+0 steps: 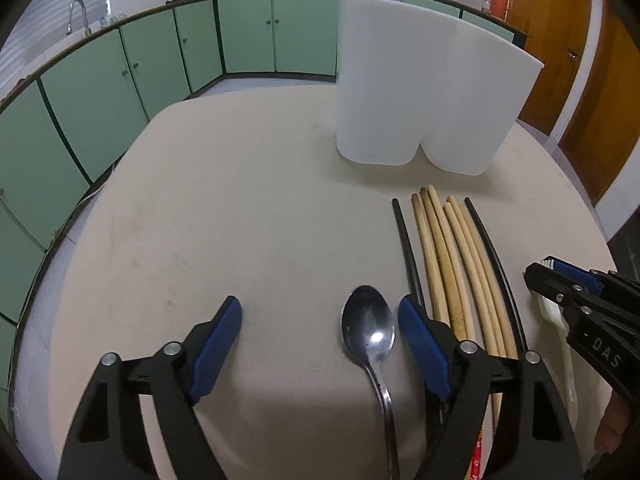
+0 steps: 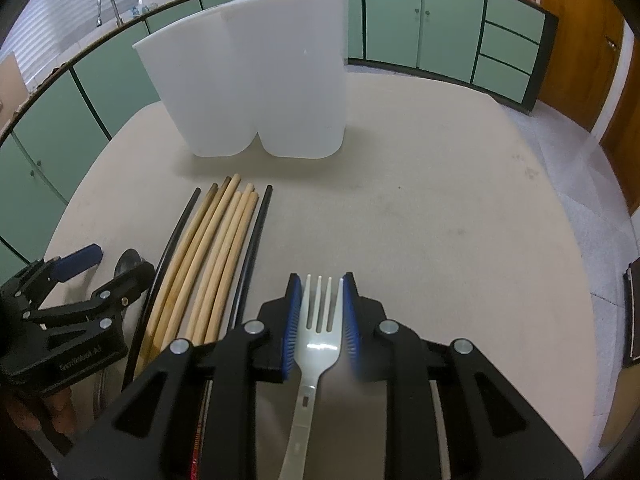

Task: Organize utensils
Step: 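Close the left tool on the steel spoon while the right tool lifts the fork, then carry fork and spoon over the white holder and open both tools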

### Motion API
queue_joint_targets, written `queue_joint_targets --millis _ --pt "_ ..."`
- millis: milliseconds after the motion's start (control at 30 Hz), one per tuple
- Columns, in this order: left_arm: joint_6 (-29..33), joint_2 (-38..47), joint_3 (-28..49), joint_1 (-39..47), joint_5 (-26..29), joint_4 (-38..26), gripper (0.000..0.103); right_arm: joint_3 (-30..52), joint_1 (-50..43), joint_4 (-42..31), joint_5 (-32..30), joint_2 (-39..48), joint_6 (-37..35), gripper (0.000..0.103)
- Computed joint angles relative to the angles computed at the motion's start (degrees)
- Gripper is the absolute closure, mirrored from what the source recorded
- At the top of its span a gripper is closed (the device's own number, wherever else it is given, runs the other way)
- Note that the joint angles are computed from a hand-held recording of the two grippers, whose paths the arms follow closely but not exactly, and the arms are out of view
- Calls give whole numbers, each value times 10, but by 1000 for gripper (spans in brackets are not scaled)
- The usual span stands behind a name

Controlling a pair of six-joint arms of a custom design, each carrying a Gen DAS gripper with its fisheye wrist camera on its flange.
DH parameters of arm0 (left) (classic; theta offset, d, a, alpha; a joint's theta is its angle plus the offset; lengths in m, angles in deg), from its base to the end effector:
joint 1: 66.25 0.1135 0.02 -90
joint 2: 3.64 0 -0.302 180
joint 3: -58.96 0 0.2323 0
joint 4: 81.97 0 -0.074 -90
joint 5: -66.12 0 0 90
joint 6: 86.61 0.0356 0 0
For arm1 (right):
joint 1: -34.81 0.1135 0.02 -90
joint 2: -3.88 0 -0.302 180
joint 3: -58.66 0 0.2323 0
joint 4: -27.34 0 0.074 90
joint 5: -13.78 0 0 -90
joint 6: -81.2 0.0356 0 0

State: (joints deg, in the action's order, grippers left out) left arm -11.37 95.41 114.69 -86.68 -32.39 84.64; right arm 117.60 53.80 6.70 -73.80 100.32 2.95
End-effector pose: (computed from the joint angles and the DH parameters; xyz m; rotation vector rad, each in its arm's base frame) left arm 0.2796 -0.0985 0.1611 0.0693 2.5438 -0.0495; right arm 0.2804 0.0949 0.1791 -0.1480 2.5867 0.1432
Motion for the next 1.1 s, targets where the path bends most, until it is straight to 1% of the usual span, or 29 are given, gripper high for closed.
queue_joint_targets --millis 67,133,200,267,333,367,400,433,467,500,533,567,667,800,867,900,967,1100 --pt "-4 -2 -2 -8 -7 -4 25 6 -3 -6 -5 3 2 81" --pt "-4 -1 -2 -14 -13 -1 32 9 -4 -8 -4 5 0 81" --pt "-5 -3 -3 -20 -16 2 45 10 1 -9 3 7 -5 81" --pt "1 -6 -4 -23 -13 2 51 12 2 -10 6 8 -6 83" --pt "7 -10 -8 -25 -10 6 63 9 1 -5 2 9 -5 83" --pt "8 -14 -11 -24 -6 11 73 8 1 -2 1 9 -4 83" --pt "9 -18 -15 -20 5 17 78 6 0 -1 1 7 -4 84" --pt "7 -20 -17 -18 13 20 79 2 -2 2 -1 2 -3 84" --pt "7 -26 -22 -11 30 26 82 -6 -2 11 -3 -3 -2 84" --pt "10 -34 -29 -8 39 35 95 -17 -5 21 -6 -13 -1 84" --pt "12 -43 -36 -7 43 44 98 -24 -8 30 -10 -25 -1 84" --pt "15 -55 -44 -4 49 50 99 -34 -11 38 -12 -36 -2 84" --pt "16 -96 -69 -5 57 69 99 -48 -21 54 -23 -72 -8 84" --pt "24 -151 -102 -18 54 96 99 -54 -35 51 -39 -110 -18 84" --pt "31 -171 -111 -30 41 104 99 -56 -39 49 -48 -128 -17 84" --pt "41 -182 -107 -24 47 100 99 -59 -40 47 -50 -138 -17 84" --pt "46 -207 -107 -31 39 94 99 -57 -34 44 -44 -159 -17 84" --pt "57 -231 -84 -26 46 89 101 -31 -30 29 -33 -187 -18 84"
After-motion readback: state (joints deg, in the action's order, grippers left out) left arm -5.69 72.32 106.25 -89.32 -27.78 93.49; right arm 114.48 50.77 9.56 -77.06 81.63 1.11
